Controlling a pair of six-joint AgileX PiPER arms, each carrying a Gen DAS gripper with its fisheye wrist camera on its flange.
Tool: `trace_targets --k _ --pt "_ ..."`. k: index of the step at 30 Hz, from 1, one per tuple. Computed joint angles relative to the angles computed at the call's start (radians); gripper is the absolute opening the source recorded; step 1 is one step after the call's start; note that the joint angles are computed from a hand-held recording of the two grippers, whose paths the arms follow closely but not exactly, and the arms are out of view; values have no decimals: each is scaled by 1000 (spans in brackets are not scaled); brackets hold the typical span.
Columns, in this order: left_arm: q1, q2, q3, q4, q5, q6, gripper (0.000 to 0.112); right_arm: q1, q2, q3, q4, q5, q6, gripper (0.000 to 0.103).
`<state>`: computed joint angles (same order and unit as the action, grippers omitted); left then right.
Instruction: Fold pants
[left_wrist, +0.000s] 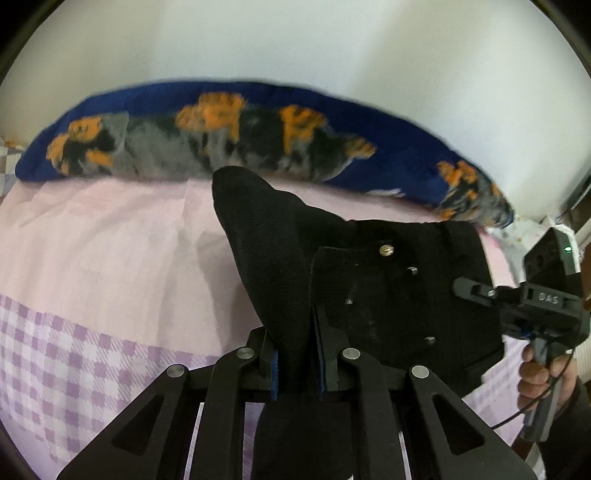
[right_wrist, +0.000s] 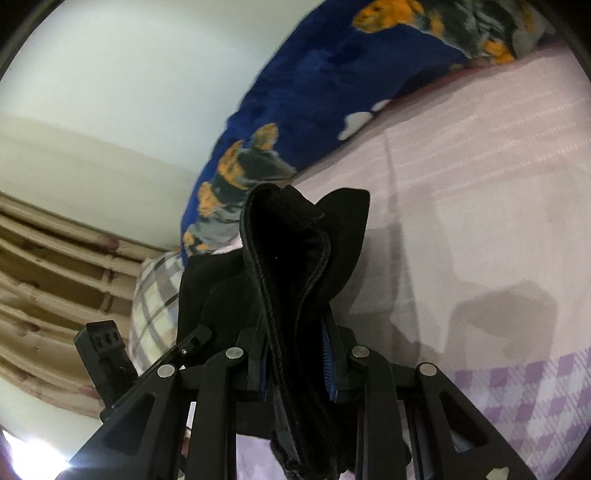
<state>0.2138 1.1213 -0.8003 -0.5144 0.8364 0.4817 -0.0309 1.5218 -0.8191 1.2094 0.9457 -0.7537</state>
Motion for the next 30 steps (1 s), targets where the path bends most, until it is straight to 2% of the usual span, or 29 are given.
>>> trace_targets --k 3,5,7,8,11,16,20,23,26,30 --pt "12 51 47 17 -65 5 22 52 5 8 -78 -131 37 25" --pt "14 62 73 19 -106 14 33 114 -6 20 -164 -248 73 31" --pt "8 73 98 32 -151 8 40 148 -14 33 -194 -307 73 40" --pt "10 83 105 27 -164 14 44 161 -17 43 -207 -333 75 41" --pt "10 79 132 -3 -202 48 46 164 -25 71 -179 -360 34 42" --pt "-67 70 136 149 -264 -126 57 196 -25 66 -216 -400 67 41" --pt "-115 20 146 285 -245 -304 57 220 -39 63 -290 -412 167 47" --pt "-236 -63 168 522 -214 -560 57 255 -94 101 -381 -439 254 54" --pt "-352 -150 195 684 -146 -758 58 274 -159 152 -421 -453 309 57" --pt "-549 -264 224 863 -17 -1028 62 292 -261 219 -470 -468 399 61"
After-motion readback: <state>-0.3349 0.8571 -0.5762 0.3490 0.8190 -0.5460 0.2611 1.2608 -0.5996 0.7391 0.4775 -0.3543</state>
